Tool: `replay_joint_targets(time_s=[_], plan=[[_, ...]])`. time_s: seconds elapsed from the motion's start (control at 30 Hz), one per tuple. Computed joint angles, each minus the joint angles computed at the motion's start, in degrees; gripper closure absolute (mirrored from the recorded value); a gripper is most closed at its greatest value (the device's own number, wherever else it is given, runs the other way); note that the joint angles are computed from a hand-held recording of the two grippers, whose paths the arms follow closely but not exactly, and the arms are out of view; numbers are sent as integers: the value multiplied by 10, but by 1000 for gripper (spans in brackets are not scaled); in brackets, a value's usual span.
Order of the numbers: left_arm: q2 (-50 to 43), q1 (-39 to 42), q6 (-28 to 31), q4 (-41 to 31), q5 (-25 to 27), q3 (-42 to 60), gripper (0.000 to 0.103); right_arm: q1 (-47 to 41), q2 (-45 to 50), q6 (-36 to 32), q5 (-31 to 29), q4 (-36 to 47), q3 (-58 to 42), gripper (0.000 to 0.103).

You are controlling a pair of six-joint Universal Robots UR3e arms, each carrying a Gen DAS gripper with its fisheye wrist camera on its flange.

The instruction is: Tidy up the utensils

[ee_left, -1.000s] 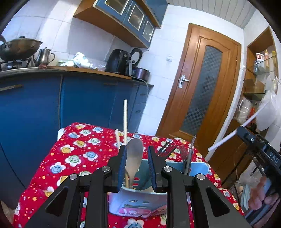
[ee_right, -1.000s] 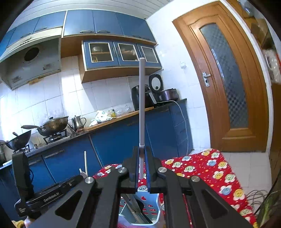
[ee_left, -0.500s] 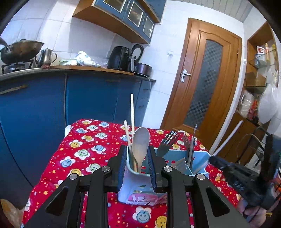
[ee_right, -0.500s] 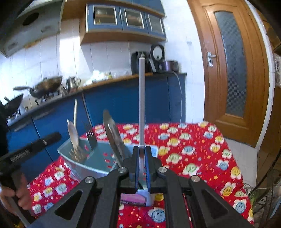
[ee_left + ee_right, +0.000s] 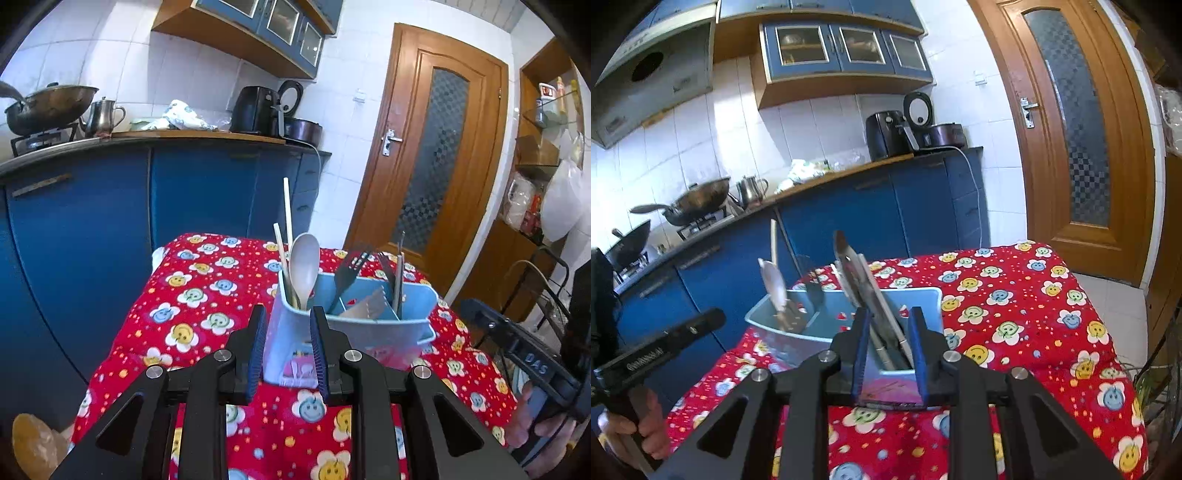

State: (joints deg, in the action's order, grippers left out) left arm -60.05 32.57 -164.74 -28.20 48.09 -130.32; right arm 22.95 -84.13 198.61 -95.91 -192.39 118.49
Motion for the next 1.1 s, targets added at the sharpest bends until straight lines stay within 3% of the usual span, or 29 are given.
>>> replay_joint_targets(time_s=[0.2,0.33,0.6,0.83,1.1], plan=[[123,65,73,-152,-43,-25,78,53,-52,28,-41,-7,51,72],[213,117,132,-275,-75,-42,59,101,-68,46,-82,-21,81,65],[360,184,217,-441,-93,-81,37,175,-46,76,-167,-83,131,39],[414,172,208,-426,-60,-129,36,214,11,93,-222,-143,157,23],[421,136,166,-339,-21,-173,36,241,51,87,-264,-196,162,18]])
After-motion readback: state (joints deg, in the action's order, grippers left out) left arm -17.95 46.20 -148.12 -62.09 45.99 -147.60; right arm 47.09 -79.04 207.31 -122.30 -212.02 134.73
